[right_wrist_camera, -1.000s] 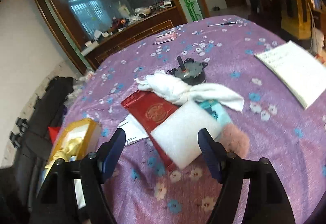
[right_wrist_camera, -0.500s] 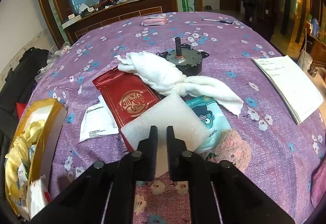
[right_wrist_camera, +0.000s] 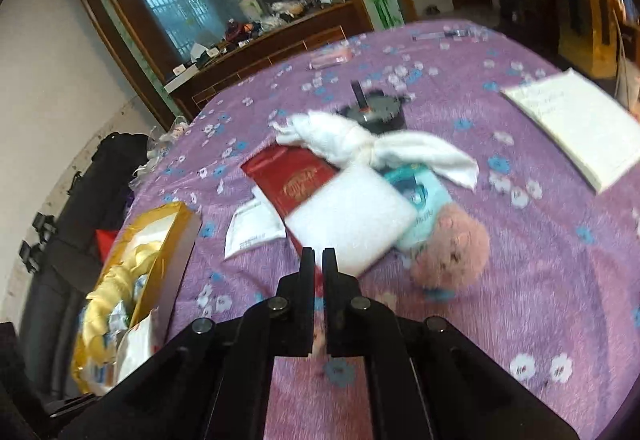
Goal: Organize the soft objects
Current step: 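Reach right tool toward white foam square while left tool holds tissue packet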
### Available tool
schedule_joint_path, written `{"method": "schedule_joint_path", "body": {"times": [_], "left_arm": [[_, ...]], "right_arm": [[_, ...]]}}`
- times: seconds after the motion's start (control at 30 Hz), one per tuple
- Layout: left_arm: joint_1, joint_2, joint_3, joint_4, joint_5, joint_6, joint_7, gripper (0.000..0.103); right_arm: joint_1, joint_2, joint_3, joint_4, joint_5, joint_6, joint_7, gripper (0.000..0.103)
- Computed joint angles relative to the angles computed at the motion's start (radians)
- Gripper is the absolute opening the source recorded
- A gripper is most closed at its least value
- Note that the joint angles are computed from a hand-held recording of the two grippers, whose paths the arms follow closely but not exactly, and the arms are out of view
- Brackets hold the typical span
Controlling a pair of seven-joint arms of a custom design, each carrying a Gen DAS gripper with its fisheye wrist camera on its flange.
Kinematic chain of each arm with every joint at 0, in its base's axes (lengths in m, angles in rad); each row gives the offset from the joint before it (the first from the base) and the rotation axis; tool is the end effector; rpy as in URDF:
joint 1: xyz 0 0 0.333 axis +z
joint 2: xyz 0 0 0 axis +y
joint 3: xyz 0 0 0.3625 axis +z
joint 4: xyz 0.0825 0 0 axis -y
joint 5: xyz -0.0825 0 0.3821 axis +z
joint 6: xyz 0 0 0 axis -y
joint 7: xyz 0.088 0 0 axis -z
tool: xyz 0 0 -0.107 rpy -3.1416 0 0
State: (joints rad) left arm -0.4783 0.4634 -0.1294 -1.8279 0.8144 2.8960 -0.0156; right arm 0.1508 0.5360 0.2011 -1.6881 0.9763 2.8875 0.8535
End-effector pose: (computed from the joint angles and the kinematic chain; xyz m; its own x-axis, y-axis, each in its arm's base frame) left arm 0.5559 -0.4243 0.3831 0.1435 -0.9096 0.3899 -0.7952 -0.3405 -0.5016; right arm 0.7080 0.1810 0.3866 0.2633 -0.8739 -0.4087 -0.7822 0.0546 -0.6207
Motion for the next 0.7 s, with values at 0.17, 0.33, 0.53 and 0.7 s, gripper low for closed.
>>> {"method": "schedule_joint_path", "body": {"times": [0.17, 0.33, 0.53, 0.7], "left_arm": [[0.007, 0.012, -0.011, 0.009, -0.016, -0.004, 0.017, 0.027], [0.003, 0.013, -0.007, 0.013, -0.017, -0.009, 0.022, 0.027], [-0.008, 0.016, 0.004, 0.023, -0.007, -0.011, 0.017, 0.027], [0.007, 0.022, -0.013, 0.021, -0.024, -0.002, 0.045, 0.027]], "right_arm": [[-0.007, -0.003, -0.019, 0.000, 0.006, -0.067, 0.036, 0.023], [-0.068, -0.017, 0.045, -0.015, 0.148, -0.043, -0.100, 0.056], [-0.063, -0.028, 0.017, -0.002, 0.210, -0.073, -0.169, 0.069], [-0.015, 0.016, -0.055, 0.071, 0.058, -0.124, -0.055, 0.069]]}}
